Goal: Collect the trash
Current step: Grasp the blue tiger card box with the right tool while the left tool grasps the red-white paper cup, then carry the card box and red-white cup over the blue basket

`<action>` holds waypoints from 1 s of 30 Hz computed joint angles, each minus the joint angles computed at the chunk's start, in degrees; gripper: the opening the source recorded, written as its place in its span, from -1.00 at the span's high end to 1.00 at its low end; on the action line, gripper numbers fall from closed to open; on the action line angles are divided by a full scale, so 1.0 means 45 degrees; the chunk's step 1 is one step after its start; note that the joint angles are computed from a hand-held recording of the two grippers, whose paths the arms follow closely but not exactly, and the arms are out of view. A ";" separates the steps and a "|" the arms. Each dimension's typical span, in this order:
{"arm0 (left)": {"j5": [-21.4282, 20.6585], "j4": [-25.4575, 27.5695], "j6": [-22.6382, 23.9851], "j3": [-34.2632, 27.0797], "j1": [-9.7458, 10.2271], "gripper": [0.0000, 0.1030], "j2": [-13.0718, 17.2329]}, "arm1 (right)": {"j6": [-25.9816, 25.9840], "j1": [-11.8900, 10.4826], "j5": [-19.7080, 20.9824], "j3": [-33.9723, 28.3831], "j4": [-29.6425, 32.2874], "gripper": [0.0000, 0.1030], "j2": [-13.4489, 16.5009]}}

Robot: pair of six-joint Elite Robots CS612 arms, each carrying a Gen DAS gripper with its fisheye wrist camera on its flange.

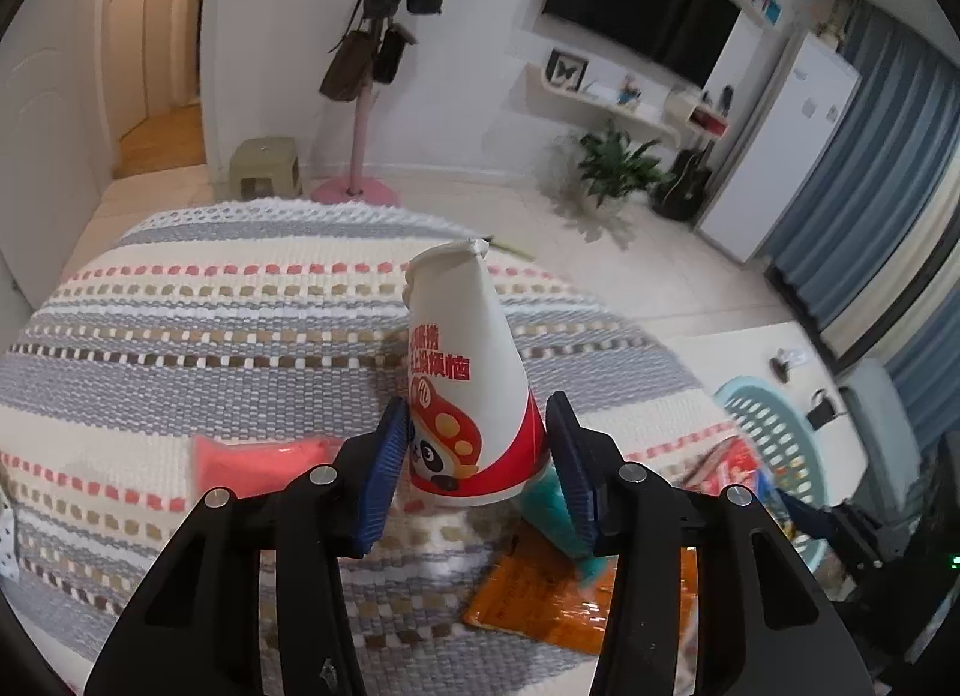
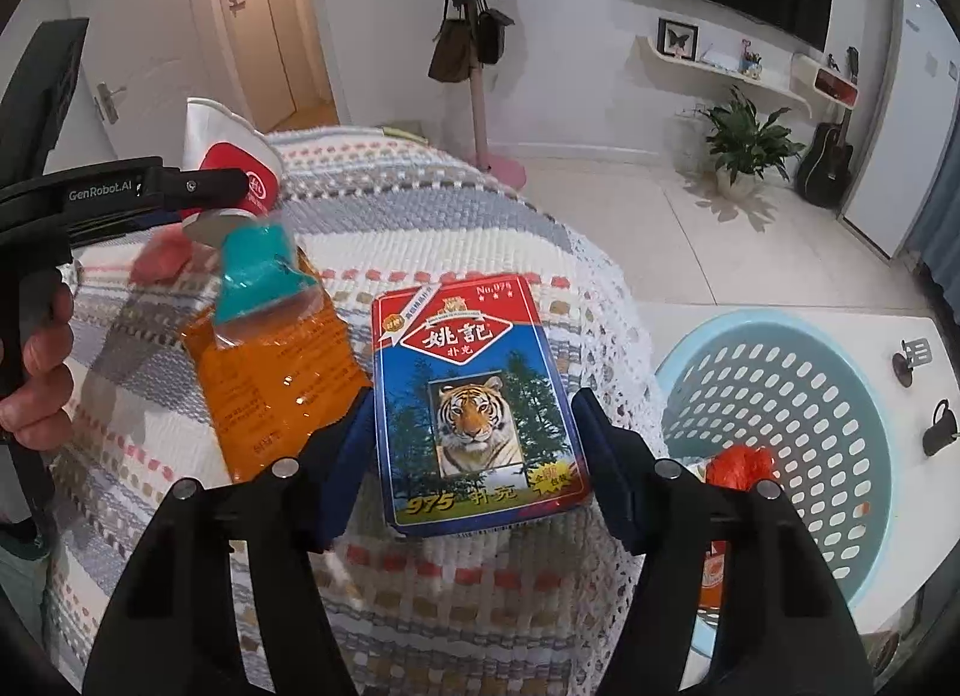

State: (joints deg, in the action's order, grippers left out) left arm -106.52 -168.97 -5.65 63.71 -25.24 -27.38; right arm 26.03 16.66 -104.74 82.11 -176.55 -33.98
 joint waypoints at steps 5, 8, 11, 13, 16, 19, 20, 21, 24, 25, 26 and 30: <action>-0.0461 -0.1296 -0.0005 0.0611 -0.0055 0.12 -0.0415 | 0.0021 0.0027 -0.0349 0.0570 -0.1127 -0.20 -0.0352; -0.0700 -0.2126 0.0168 0.1113 -0.0212 0.12 -0.0785 | 0.0110 0.0010 -0.0683 0.0979 -0.1784 -0.20 -0.0623; -0.0765 -0.2695 0.0467 0.1574 -0.0475 0.12 -0.1128 | 0.0245 -0.0018 -0.1223 0.1472 -0.2381 -0.20 -0.0901; -0.0804 -0.2922 0.0635 0.1795 -0.0673 0.12 -0.1296 | 0.0371 -0.0067 -0.1428 0.1805 -0.2721 -0.20 -0.1068; -0.0861 -0.3139 0.0936 0.2070 -0.1009 0.12 -0.1495 | 0.0600 -0.0164 -0.1778 0.2296 -0.2908 -0.20 -0.1326; -0.0900 -0.3105 0.1210 0.2160 -0.1282 0.12 -0.1565 | 0.0924 -0.0273 -0.2096 0.2800 -0.3112 -0.20 -0.1541; -0.0917 -0.3051 0.1290 0.2160 -0.1384 0.12 -0.1575 | 0.1094 -0.0345 -0.2092 0.3041 -0.3299 -0.20 -0.1632; -0.0958 -0.2971 0.1382 0.2147 -0.1490 0.12 -0.1576 | 0.1188 -0.0369 -0.2158 0.3175 -0.3378 -0.20 -0.1678; -0.1008 -0.2773 0.1663 0.2121 -0.1750 0.12 -0.1562 | 0.1529 -0.0522 -0.2319 0.3699 -0.3689 -0.20 -0.1873; -0.1033 -0.2726 0.1738 0.2108 -0.1811 0.12 -0.1546 | 0.1618 -0.0570 -0.2325 0.3828 -0.3781 -0.20 -0.1901; -0.1062 -0.2662 0.1834 0.2101 -0.1883 0.12 -0.1532 | 0.1771 -0.0645 -0.2319 0.4024 -0.3882 -0.20 -0.1963; -0.1155 -0.2176 0.2264 0.1992 -0.2210 0.12 -0.1430 | 0.2347 -0.0955 -0.2088 0.4549 -0.4123 -0.20 -0.2083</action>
State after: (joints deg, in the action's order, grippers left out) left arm -111.72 -178.76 4.54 72.67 -35.19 -33.81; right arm 36.59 12.37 -114.13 102.58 -195.10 -43.35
